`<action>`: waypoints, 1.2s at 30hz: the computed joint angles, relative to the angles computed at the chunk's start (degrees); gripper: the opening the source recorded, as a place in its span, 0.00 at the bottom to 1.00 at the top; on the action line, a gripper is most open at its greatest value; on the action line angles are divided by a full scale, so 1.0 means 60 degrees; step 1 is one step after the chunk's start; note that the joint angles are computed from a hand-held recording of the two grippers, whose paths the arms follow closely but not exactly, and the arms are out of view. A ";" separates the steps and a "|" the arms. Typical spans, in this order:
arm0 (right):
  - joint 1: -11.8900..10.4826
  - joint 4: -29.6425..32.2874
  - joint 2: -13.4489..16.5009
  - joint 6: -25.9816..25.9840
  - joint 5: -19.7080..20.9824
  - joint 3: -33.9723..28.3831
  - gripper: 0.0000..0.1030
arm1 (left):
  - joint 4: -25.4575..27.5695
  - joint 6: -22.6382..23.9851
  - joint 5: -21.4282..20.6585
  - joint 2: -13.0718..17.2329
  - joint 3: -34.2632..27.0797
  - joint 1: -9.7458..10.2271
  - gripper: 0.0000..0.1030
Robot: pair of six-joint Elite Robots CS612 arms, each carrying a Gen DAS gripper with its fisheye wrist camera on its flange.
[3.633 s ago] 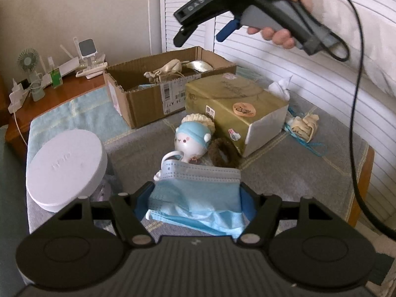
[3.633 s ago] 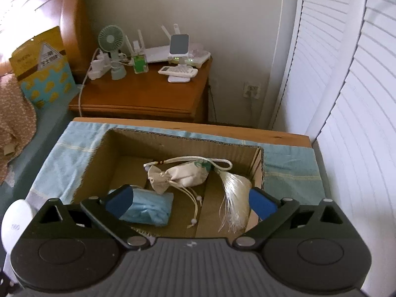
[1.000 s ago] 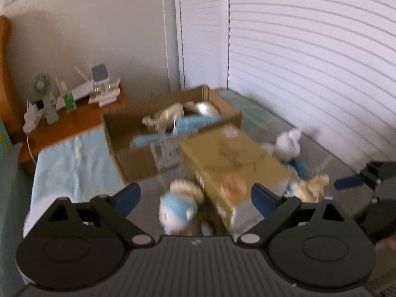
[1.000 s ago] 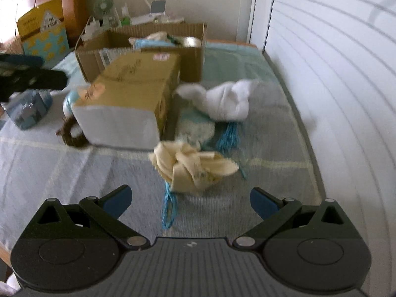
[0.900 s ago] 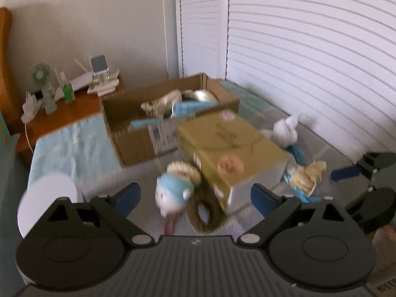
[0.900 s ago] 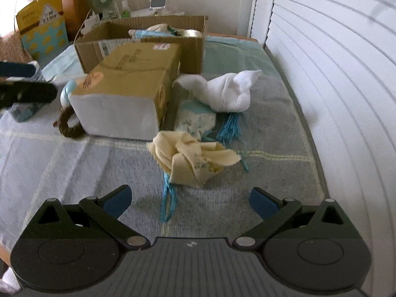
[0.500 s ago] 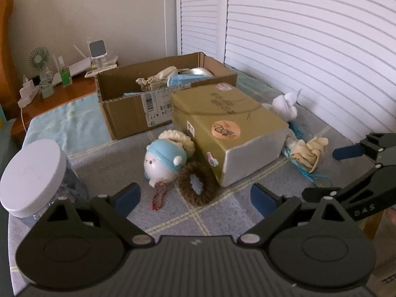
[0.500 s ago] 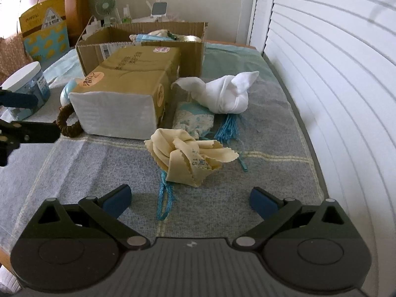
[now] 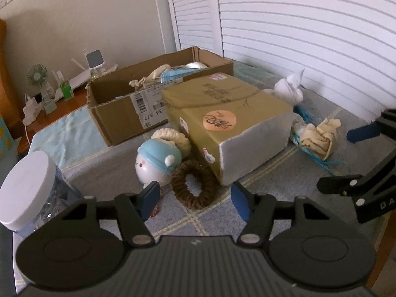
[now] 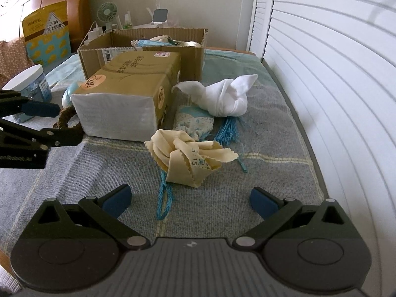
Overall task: Organize soft objects
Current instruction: 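Lower the left tool onto the brown hair tie while the right tool lowers onto the cream cloth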
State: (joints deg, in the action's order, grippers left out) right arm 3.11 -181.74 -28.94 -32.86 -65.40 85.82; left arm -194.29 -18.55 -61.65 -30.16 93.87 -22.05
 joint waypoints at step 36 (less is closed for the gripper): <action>-0.0002 -0.0111 -0.0031 0.0610 0.0211 -0.0061 0.98 | 0.0094 -0.0647 -0.0657 -0.0195 0.0380 0.0038 0.60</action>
